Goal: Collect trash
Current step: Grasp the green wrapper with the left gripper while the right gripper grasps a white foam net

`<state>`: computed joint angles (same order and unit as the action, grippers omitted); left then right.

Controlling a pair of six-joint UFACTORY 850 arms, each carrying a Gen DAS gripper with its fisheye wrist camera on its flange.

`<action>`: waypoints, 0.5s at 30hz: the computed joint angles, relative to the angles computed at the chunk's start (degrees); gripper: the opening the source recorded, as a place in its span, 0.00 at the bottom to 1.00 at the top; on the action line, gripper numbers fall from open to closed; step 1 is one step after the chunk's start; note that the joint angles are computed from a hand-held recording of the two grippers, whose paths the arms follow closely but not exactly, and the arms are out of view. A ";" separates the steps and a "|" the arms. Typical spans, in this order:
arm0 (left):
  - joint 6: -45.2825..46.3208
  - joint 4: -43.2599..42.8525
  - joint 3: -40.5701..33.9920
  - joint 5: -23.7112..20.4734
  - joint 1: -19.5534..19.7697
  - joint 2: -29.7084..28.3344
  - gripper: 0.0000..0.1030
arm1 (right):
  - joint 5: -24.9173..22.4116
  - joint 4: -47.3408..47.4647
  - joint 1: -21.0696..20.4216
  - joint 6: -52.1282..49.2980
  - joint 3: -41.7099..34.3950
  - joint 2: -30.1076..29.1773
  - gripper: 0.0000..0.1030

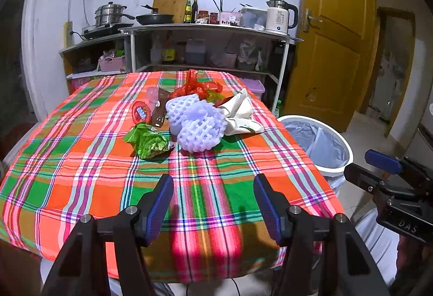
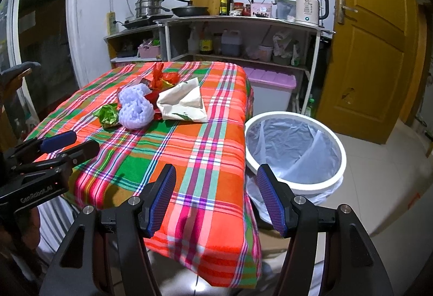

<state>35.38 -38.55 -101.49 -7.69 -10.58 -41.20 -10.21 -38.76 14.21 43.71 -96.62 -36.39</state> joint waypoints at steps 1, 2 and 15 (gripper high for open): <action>0.07 -0.39 -0.63 -0.50 0.26 -0.51 0.59 | -0.10 2.77 -0.01 -2.98 -0.71 -0.51 0.61; -0.08 -0.46 -0.99 -0.73 0.36 -0.80 0.59 | -0.28 4.88 0.01 -5.33 -1.47 -1.02 0.61; -19.34 15.47 -12.71 -6.55 3.49 -8.47 0.59 | -6.10 36.58 0.01 -39.16 -16.54 -10.72 0.61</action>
